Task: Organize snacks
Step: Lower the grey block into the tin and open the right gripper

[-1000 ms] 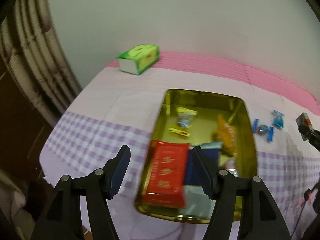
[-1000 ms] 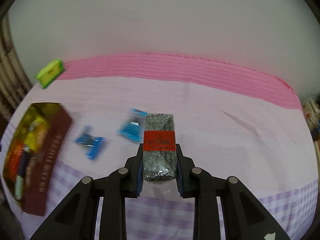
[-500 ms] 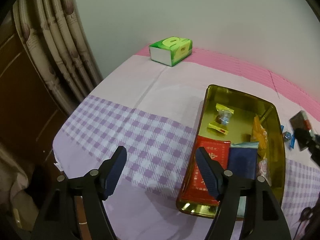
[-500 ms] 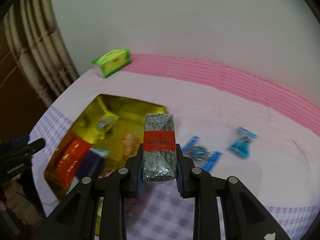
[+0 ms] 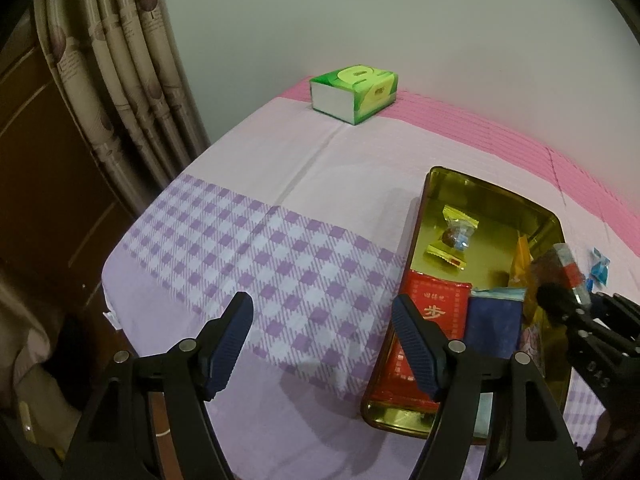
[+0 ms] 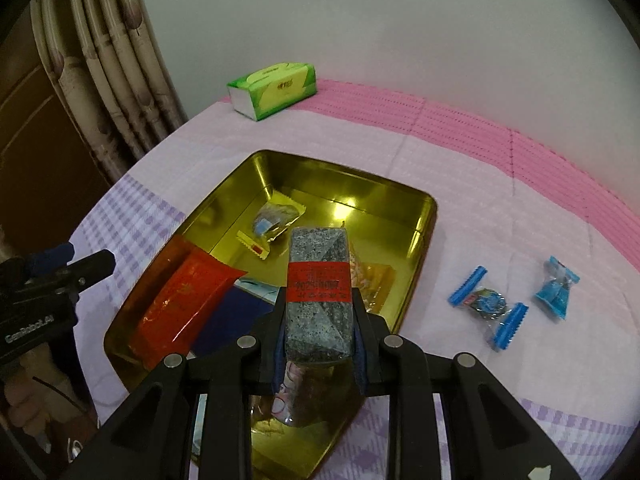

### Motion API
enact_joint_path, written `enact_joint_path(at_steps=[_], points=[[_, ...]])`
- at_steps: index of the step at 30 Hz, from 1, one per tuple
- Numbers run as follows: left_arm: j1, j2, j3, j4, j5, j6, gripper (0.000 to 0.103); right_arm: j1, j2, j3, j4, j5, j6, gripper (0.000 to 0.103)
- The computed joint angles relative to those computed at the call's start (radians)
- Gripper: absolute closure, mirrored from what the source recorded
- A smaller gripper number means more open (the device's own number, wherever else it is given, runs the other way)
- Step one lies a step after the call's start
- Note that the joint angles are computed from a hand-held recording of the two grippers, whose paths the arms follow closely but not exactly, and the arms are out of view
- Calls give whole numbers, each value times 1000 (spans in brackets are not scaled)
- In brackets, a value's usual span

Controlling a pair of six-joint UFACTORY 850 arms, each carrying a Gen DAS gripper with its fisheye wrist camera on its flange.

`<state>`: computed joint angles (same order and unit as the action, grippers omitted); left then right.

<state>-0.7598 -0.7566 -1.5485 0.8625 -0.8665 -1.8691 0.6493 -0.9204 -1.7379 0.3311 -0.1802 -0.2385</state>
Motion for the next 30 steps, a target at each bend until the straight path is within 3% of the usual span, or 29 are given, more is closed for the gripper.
enact_joint_path(at_steps=[5,23,26,28,30], points=[[0,-1,-1,-4,2,5,31,12,-20,-18,-161,-6,145,79],[-2,-9,-9,-10,4,13,31,17,-31,-27,59,-20,-63,76],[-3,-10,-9,-9,5,12,31,18,-25,-19,62,-11,-66,70],[-4,-12,-9,-8,3,13,31,20,-18,-8,31,8,-35,60],[-4,-12,-9,-8,4,14,31,22,-9,1,23,22,-32,58]])
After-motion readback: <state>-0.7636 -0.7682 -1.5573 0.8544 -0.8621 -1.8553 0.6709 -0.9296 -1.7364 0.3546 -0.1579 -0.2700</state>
